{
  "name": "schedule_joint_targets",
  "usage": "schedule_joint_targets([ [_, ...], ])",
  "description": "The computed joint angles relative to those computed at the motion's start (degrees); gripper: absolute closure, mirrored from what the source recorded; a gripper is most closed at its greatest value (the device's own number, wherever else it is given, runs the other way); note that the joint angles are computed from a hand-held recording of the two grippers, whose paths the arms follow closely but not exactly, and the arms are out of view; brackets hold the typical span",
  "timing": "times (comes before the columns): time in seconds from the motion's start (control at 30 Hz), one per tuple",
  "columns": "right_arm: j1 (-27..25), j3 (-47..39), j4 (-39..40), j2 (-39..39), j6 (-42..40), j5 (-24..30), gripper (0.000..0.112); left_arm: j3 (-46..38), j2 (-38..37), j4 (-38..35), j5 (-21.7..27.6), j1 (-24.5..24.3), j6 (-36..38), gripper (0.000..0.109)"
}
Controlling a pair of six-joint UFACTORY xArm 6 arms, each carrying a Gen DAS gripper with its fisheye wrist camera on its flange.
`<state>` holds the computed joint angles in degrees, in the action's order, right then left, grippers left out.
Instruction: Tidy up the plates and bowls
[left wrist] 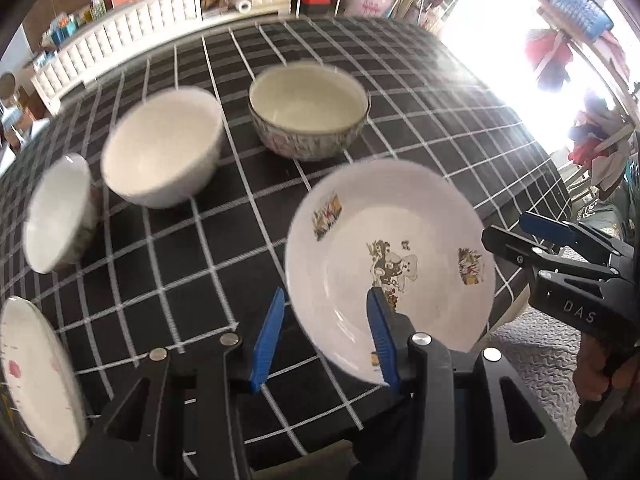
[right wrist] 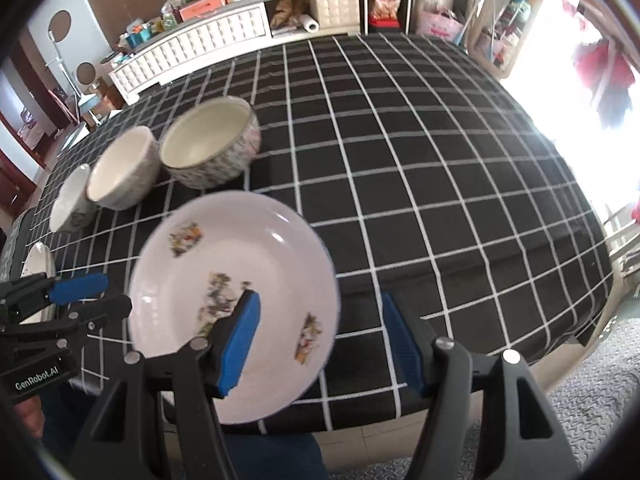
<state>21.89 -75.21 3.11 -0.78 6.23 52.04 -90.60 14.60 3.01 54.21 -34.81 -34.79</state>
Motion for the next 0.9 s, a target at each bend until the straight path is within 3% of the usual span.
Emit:
schedule_joint_targets([
  [0.33,-1.2,-0.2,2.7,3.4,-2.1,-1.3,0.045,-1.3,4.0,-3.8,-0.2,1.8,1.2,0.070],
  [0.57,-1.8,0.1,5.8,4.0,-3.0,-1.3,0.075,-0.7,4.1,-3.4,0.0,1.8,1.0,0.089],
  [0.77,-1.1,0.2,5.7,3.7,-3.0,-0.3,0.083,1.7,3.2,-4.3,-1.7,2.1,1.4,0.092],
  [0.9,-0.3,0.1,2.8,3.5,0.6,0.1,0.082,3.7,2.3,-3.1,-3.1,1.8,1.5,0.092],
])
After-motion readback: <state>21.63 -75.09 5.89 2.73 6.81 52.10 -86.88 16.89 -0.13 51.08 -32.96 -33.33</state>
